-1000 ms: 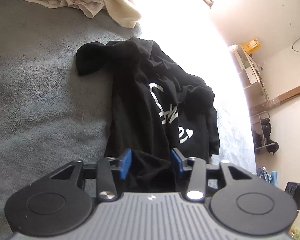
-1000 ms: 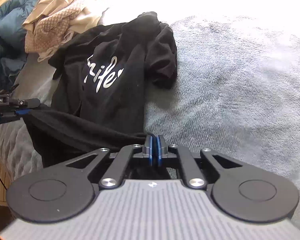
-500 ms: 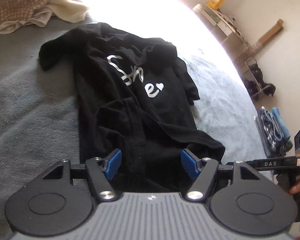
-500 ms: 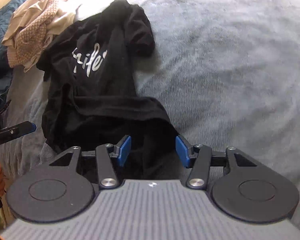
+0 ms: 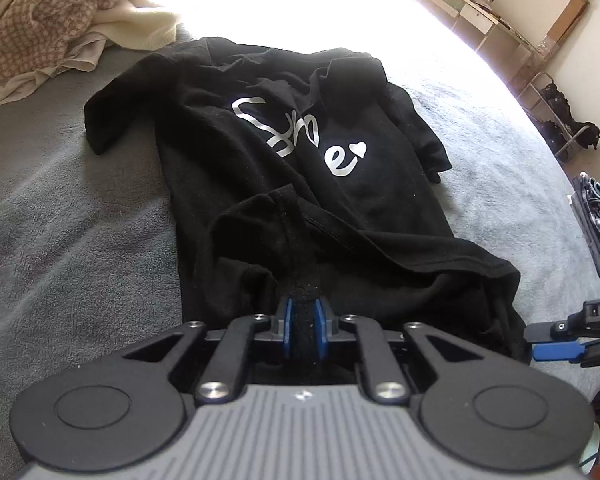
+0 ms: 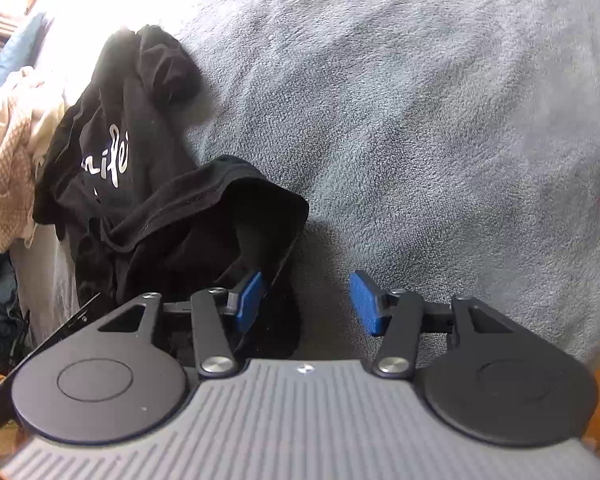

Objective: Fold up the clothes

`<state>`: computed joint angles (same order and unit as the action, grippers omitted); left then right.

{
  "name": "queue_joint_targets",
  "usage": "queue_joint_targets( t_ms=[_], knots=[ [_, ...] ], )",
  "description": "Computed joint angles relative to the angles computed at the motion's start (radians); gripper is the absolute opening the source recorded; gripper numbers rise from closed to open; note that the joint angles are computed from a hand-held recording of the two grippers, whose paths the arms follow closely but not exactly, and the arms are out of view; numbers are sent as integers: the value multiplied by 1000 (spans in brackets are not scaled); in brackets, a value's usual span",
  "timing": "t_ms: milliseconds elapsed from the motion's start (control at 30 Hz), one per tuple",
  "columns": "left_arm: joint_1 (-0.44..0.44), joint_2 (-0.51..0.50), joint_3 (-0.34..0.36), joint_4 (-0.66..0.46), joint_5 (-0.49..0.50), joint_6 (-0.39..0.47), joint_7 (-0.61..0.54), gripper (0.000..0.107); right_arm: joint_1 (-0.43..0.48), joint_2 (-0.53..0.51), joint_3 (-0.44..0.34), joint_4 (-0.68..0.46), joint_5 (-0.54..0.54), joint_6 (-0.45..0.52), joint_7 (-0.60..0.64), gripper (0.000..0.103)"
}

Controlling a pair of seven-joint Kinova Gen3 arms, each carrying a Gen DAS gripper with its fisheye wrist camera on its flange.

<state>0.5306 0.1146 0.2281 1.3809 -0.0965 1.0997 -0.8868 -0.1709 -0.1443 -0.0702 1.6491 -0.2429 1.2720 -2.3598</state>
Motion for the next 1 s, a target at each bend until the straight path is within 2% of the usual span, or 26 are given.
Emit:
queue_joint_targets(
  t_ms=[33,100,167,267,333,400,500,633,733,800,900,1000],
  knots=[
    [-6,-4,1,4,17,-6,-17,18,3,0,8,12,-17,-11,3,49],
    [-5,-5,5,10,25,-21,-33,36,8,4,22,34,-56,-35,19,49],
    [12,3,12,1,0,-22,-27,46,12,11,31,50,-89,-49,37,49],
    [45,28,17,-26,-50,-10,-16,47,13,22,26,55,-98,-47,39,47],
    [74,48,15,-49,-96,8,-2,47,12,17,22,57,-93,-51,48,33],
    [98,65,11,-72,-127,30,5,47,7,11,12,49,-67,-48,56,8],
    [123,91,3,-103,-154,67,3,47,2,-1,1,33,-15,-39,60,4],
    [128,122,-11,-126,-132,117,-17,37,5,-4,14,34,-14,-46,95,3],
    [116,112,-24,-112,-107,118,-11,26,11,10,36,41,-60,-58,147,4],
    [98,96,-29,-106,-77,122,4,11,11,21,30,39,-63,-65,163,4],
    [66,41,-36,-70,-40,109,53,5,7,24,17,30,-35,-75,178,3],
    [52,-14,-29,-56,-68,156,140,3,7,9,11,5,18,-61,195,2]
  ],
)
